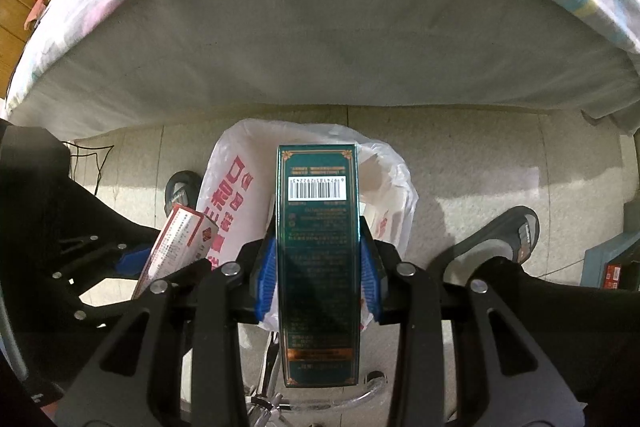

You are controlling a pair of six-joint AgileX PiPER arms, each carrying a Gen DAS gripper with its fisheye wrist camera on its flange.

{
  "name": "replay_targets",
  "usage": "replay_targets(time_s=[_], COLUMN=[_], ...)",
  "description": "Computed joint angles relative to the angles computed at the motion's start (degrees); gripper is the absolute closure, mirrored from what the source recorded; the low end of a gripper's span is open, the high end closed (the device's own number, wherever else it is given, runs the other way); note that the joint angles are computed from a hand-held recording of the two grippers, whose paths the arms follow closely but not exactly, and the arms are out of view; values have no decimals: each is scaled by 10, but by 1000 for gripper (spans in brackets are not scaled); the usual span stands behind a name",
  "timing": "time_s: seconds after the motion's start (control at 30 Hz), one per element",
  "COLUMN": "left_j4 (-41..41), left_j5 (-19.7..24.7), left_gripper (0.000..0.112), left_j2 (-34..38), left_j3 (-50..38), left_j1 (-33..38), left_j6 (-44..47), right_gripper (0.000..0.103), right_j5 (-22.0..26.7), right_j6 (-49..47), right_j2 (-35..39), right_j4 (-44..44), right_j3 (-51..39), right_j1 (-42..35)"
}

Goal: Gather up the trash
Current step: 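Open both tools to drop the green and red-white boxes into the bag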

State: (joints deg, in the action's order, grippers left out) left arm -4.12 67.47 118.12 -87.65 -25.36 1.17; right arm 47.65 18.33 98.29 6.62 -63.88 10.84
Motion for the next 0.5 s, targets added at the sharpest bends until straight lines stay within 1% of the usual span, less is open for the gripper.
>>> replay_targets(time_s=[0.4, 0.43, 0.47, 0.5], left_j4=[-3, -4, -6, -5], left_j5=[5, 7, 8, 8], left_gripper=[79, 76, 68, 61], left_j2=[4, 4, 6, 6], left_j3=[1, -1, -2, -3], left_j1=[3, 4, 4, 4], left_j6=[0, 1, 3, 5], right_gripper=[68, 68, 68, 60], right_j5=[2, 2, 2, 4], right_j6=[7, 5, 4, 5], right_j2=[3, 3, 5, 7], right_j4=[-5, -1, 1, 1], right_j3=[0, 1, 0, -1], right_j1=[3, 2, 0, -1])
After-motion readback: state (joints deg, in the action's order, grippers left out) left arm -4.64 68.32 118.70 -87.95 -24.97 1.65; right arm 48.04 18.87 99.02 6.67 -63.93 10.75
